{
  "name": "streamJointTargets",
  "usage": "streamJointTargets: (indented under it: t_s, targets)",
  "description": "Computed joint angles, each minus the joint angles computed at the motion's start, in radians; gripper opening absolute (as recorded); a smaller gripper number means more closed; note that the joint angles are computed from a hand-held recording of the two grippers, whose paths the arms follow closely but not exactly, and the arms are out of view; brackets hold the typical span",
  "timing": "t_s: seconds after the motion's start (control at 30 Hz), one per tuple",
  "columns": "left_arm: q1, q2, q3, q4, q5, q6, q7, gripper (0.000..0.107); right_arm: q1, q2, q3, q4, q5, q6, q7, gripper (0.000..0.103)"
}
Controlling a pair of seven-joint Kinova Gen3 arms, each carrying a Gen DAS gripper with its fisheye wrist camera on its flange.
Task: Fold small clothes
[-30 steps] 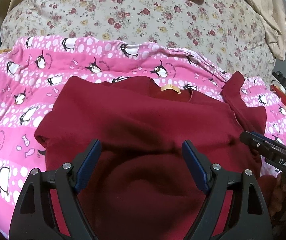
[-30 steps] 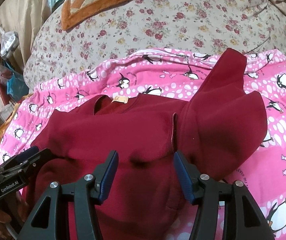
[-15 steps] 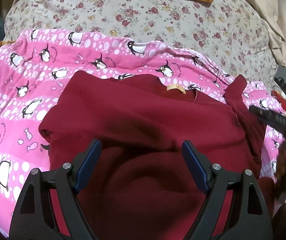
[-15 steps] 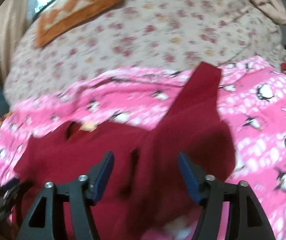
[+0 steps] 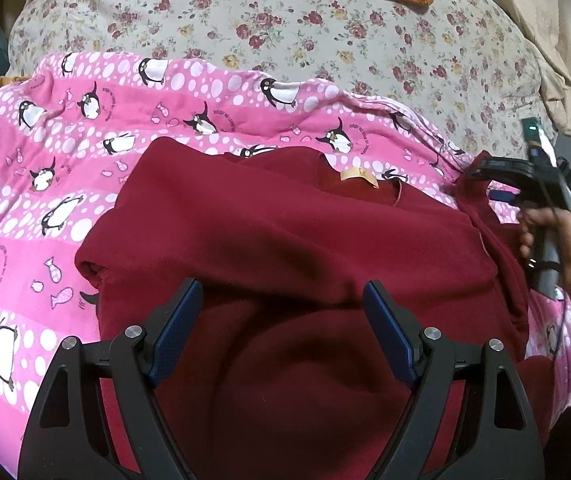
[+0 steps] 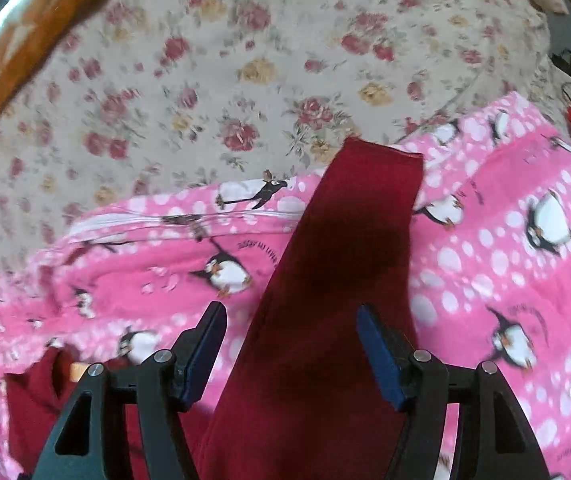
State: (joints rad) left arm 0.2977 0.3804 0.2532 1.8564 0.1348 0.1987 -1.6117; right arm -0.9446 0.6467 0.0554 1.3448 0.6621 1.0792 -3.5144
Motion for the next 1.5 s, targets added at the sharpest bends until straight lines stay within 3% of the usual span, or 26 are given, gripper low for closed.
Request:
streamJointTargets:
  t_s: [0.1, 0.23, 0.33, 0.43, 0.5, 0.67, 0.83, 0.9, 1.1, 1.2, 1.27, 1.3, 1.33, 1.37, 1.5]
  targets:
    - [-0.009, 0.009, 0.007, -0.009, 0.003, 0.011, -0.005, 0.083, 0.042, 0.045, -0.003, -0.053, -0.031, 0.023, 0.063, 0.065]
    - [0.004, 0.018, -0.008, -0.017, -0.004, 0.024, -0.001, 0.083, 0.077, 0.047, 0.021, -0.006, -0.07, -0.058, -0.006, 0.064]
    - [0.016, 0.019, -0.02, -0.017, -0.013, 0.027, 0.002, 0.083, 0.079, 0.023, 0.042, 0.066, -0.06, -0.135, -0.072, 0.046]
    - [0.001, 0.013, -0.009, -0.012, -0.005, 0.022, -0.002, 0.083, 0.05, -0.021, 0.059, 0.139, -0.013, -0.19, -0.135, 0.018]
    - [-0.01, 0.006, -0.005, -0.012, 0.004, 0.028, 0.001, 0.083, 0.043, -0.045, 0.049, 0.159, 0.013, -0.192, -0.138, 0.014]
    - [-0.03, -0.044, -0.008, 0.024, 0.017, -0.003, 0.001, 0.083, -0.058, -0.146, 0.067, 0.25, 0.153, -0.215, -0.256, 0.014]
    - [-0.059, -0.086, -0.007, 0.046, 0.031, -0.006, 0.007, 0.083, -0.249, -0.207, 0.209, 0.244, 0.174, -0.235, -0.185, 0.014]
    - [-0.071, -0.104, -0.006, 0.056, 0.04, -0.012, 0.009, 0.083, -0.254, -0.212, 0.17, 0.193, 0.176, -0.214, -0.104, 0.013]
    - [-0.129, -0.153, 0.03, 0.09, 0.087, -0.022, -0.007, 0.083, -0.131, -0.118, -0.108, -0.04, 0.317, -0.17, 0.14, 0.013]
    - [-0.176, -0.172, 0.072, 0.112, 0.127, -0.029, -0.051, 0.083, -0.144, -0.036, -0.136, -0.17, 0.327, -0.072, 0.248, 0.013]
    - [-0.181, -0.179, 0.074, 0.122, 0.137, -0.034, -0.073, 0.083, -0.178, -0.018, -0.074, -0.19, 0.277, -0.052, 0.254, 0.015]
    - [-0.178, -0.18, 0.069, 0.126, 0.137, -0.036, -0.08, 0.083, -0.176, -0.02, -0.059, -0.177, 0.244, -0.06, 0.244, 0.036]
    - [-0.177, -0.177, 0.065, 0.128, 0.137, -0.035, -0.087, 0.083, -0.161, -0.016, -0.063, -0.169, 0.203, -0.051, 0.231, 0.068]
    - [-0.176, -0.173, 0.062, 0.128, 0.139, -0.034, -0.091, 0.083, -0.159, -0.019, -0.048, -0.151, 0.179, -0.046, 0.219, 0.076]
    - [-0.163, -0.143, 0.041, 0.111, 0.146, -0.015, -0.078, 0.083, -0.144, -0.035, -0.02, -0.047, 0.114, -0.05, 0.134, 0.076]
